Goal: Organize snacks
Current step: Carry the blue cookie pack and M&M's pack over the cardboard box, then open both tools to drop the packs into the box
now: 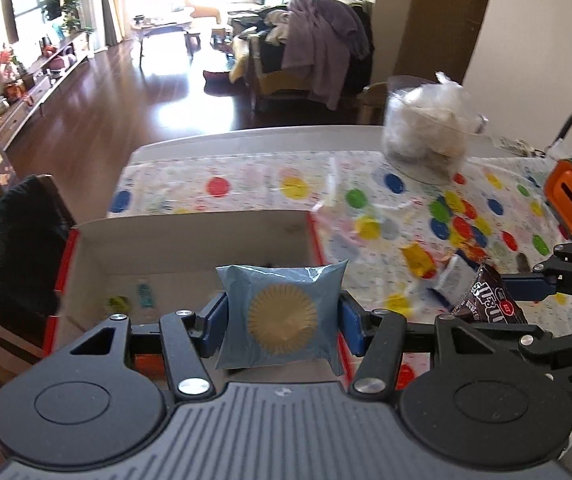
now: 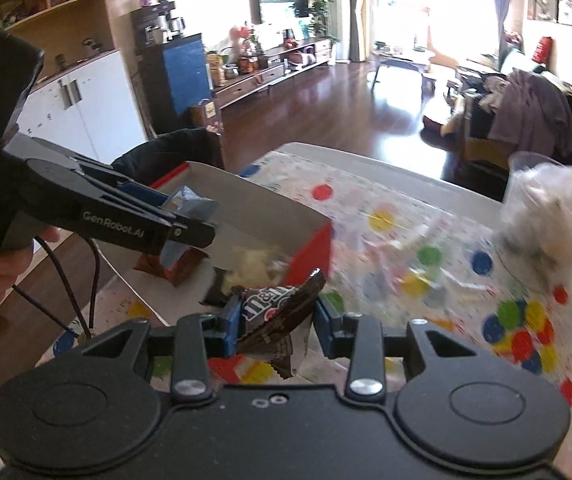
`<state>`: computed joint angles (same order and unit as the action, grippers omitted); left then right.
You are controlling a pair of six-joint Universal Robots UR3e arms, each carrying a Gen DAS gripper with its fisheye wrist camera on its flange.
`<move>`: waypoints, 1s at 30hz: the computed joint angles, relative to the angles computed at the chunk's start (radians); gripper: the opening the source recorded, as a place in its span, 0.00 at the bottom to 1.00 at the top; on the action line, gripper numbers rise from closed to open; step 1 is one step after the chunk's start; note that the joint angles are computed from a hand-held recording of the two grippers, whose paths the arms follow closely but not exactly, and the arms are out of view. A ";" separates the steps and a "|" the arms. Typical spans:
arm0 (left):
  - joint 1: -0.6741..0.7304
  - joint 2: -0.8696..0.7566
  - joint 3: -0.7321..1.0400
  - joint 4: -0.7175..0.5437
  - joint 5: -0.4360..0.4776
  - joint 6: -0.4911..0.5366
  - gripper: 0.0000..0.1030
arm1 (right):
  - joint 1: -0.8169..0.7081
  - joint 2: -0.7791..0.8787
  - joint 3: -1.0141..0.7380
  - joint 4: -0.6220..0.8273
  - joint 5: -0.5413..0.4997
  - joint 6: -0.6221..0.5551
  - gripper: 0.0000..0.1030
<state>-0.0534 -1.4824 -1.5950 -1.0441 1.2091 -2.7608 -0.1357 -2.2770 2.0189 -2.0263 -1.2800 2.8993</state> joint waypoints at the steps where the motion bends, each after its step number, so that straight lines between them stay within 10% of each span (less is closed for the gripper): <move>1: 0.018 -0.001 0.002 -0.002 -0.003 0.013 0.55 | 0.049 0.052 -0.010 -0.050 -0.032 0.031 0.35; 15: 0.164 -0.201 0.151 -0.020 0.047 0.100 0.55 | 0.304 0.610 -0.251 -0.325 -0.198 0.227 0.35; 30: 0.119 -0.548 0.530 -0.226 0.192 0.082 0.55 | 0.337 1.011 -0.566 -0.253 -0.240 0.203 0.35</move>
